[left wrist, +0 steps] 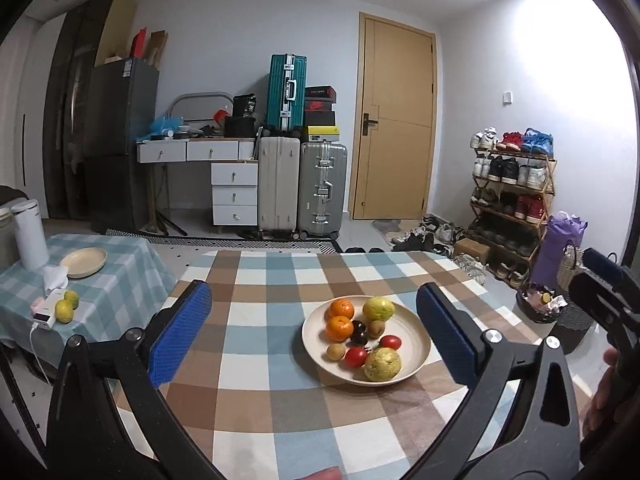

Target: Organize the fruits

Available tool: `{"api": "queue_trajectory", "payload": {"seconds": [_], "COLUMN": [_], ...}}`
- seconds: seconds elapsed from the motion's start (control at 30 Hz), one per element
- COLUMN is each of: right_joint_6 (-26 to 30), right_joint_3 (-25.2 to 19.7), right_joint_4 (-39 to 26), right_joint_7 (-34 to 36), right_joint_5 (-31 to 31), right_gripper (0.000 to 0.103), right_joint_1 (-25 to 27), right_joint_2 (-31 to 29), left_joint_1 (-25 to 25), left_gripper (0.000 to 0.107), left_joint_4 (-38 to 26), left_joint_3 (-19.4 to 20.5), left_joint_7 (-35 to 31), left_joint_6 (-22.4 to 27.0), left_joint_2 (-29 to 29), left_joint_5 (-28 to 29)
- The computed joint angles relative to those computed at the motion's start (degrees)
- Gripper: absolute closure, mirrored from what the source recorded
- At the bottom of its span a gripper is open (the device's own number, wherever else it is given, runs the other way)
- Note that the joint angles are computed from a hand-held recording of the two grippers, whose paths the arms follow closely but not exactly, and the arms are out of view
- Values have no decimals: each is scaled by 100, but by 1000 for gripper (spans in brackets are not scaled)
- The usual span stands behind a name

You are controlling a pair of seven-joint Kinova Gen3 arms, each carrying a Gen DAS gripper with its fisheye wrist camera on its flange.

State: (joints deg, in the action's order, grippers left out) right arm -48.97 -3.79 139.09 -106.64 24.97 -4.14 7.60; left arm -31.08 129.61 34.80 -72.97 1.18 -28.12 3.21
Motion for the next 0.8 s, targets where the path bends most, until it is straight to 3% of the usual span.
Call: {"api": "queue_trajectory", "payload": {"seconds": [0.13,0.37,0.53,0.8], "right_joint_6": [62,-132,-202,-206], "right_joint_3": [-22,-16,-32,-72], "right_joint_4": [106,202,210,81], "right_joint_7": [362,413,436,466], "right_joint_5": [-359,-443,-491,-508], "right_gripper": [0,0,0,0], "right_joint_1": [-140,-103,-56,45], "right_joint_2": [5,191,410,869], "left_joint_1": [-160,-473,-964,-1930], "left_gripper": [6,6,6,6], "left_joint_4": [93,288,387,613], "left_joint_3": [176,532,1046,2200], "left_joint_7": [21,-21,-254,-829], "left_joint_6": [-79,-421,-608,-1250], "left_joint_2": [97,333,515,932], "left_joint_5": [39,174,433,1012]}}
